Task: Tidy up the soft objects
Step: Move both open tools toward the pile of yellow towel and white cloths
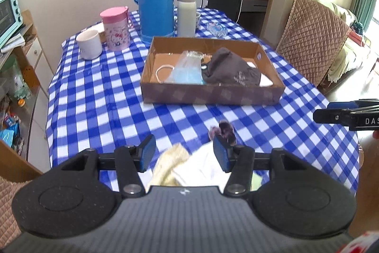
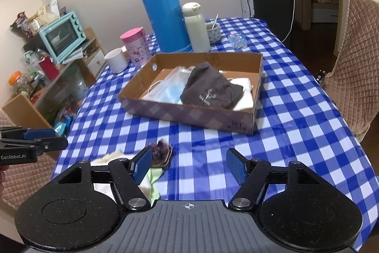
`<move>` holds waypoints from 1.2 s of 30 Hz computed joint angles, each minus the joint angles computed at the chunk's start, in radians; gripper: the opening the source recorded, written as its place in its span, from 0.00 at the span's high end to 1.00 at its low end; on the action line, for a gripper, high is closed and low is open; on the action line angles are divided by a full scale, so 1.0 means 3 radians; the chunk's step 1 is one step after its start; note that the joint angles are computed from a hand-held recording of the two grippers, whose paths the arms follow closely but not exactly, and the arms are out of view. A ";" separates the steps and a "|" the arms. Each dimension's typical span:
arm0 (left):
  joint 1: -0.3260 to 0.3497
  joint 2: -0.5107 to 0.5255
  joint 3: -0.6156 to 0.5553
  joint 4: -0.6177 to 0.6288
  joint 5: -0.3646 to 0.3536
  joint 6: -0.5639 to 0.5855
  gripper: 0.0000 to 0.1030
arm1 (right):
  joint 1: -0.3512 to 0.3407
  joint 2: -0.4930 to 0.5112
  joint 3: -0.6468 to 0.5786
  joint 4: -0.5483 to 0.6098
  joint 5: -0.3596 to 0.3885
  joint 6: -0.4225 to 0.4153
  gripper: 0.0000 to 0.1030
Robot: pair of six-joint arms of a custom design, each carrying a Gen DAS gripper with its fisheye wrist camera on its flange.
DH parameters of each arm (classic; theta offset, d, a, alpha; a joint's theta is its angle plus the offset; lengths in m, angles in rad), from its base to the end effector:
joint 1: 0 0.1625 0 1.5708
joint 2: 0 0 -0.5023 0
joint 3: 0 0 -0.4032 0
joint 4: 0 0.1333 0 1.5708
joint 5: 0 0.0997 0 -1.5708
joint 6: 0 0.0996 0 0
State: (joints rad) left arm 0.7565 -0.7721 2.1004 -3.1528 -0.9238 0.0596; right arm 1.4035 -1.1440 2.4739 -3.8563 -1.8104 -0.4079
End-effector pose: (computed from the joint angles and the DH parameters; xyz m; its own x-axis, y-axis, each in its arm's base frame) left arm -0.2841 -0.5340 0.0696 -0.6146 0.5152 -0.5974 0.7419 0.6349 -0.2158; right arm 0.0348 -0.4528 0.2538 -0.8878 0.0982 0.4497 -0.2790 0.6623 -0.6953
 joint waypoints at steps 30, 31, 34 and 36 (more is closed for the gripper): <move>-0.0055 -0.0143 0.0418 0.0369 -0.0005 -0.0510 0.51 | -0.0092 0.0391 0.0344 -0.0019 -0.0050 -0.0275 0.33; -0.0053 -0.0141 0.0422 0.0378 0.0001 -0.0520 0.51 | -0.0094 0.0398 0.0342 -0.0016 -0.0042 -0.0282 0.33; -0.0046 -0.0140 0.0435 0.0407 0.0035 -0.0556 0.51 | -0.0093 0.0438 0.0322 -0.0021 -0.0022 -0.0277 0.33; -0.0040 -0.0140 0.0443 0.0411 0.0071 -0.0578 0.51 | -0.0092 0.0462 0.0304 -0.0013 0.0003 -0.0274 0.33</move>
State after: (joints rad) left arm 0.7445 -0.8141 2.2332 -3.0294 -0.9025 -0.1137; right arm 1.3758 -1.0054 2.5650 -3.8602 -1.8096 -0.4901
